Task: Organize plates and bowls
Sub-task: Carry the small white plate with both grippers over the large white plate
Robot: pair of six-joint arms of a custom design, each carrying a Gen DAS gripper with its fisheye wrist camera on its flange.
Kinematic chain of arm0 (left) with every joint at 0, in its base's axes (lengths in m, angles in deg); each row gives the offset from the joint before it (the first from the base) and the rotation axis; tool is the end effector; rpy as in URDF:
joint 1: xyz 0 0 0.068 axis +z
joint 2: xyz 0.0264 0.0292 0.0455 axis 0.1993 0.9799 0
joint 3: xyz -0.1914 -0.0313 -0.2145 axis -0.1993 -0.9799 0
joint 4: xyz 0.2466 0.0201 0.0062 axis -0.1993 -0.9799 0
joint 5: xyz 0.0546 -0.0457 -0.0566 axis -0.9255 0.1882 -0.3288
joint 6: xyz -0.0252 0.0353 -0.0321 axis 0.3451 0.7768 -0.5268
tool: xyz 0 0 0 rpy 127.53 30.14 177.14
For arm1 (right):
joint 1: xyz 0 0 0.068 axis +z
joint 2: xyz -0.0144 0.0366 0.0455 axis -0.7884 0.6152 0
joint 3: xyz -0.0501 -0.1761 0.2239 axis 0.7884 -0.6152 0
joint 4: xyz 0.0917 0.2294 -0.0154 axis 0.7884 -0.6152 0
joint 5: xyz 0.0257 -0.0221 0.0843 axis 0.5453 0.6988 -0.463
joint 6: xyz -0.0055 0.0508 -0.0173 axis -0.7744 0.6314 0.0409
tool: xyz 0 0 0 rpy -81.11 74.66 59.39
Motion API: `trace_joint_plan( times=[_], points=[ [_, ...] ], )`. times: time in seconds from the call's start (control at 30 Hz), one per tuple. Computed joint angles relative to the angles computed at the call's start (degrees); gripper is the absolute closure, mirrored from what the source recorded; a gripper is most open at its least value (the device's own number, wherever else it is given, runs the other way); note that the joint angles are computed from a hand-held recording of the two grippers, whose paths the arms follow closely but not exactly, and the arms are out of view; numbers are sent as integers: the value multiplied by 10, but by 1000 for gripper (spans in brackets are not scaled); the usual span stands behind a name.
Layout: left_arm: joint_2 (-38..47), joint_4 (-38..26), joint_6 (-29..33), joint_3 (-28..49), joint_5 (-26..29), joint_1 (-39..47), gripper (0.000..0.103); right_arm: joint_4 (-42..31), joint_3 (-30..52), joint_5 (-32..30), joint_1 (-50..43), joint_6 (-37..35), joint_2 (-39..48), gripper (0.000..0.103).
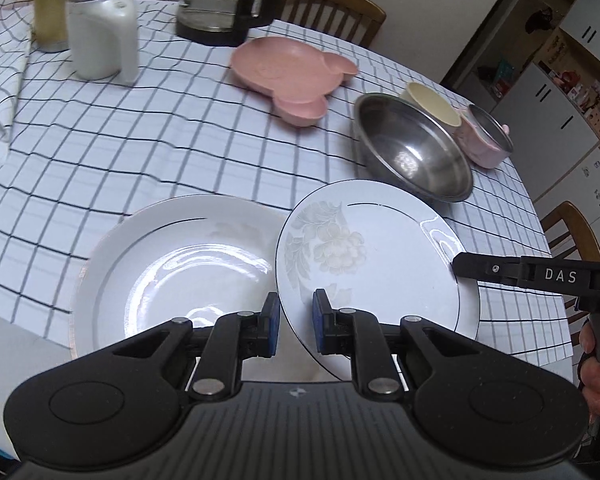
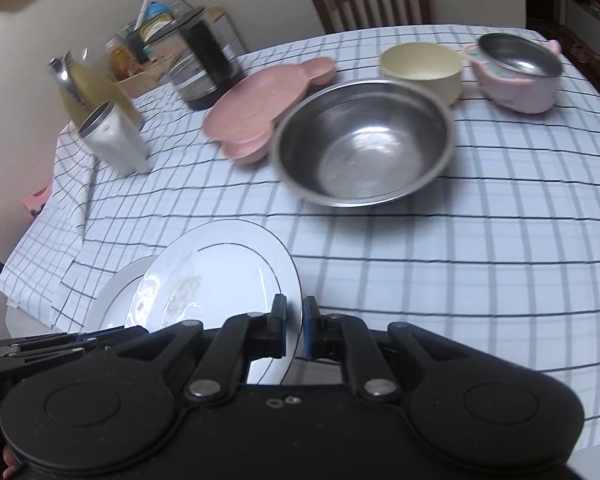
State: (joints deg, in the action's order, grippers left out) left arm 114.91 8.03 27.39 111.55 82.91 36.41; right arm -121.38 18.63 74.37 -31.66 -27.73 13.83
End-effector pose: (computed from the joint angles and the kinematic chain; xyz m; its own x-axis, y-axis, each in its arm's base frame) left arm 0.1721 0.0622 0.2638 -0.8557 -0.1605 -0.4920 -0.0045 0.9530 -0.3030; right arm 0.1942 0.0807 0.2878 -0.8708 0.0236 -0.4911 -0.1824 0.9121 0.3672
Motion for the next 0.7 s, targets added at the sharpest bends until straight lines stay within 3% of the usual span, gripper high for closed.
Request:
trace_joint_plan(
  times=[0.3,0.7],
  points=[
    [58,-47,155,19,41,153,88,30,3,83,151,111,27,94],
    [113,-42,233,15,37,227,87,54,5,141,256,179,74,94]
  ],
)
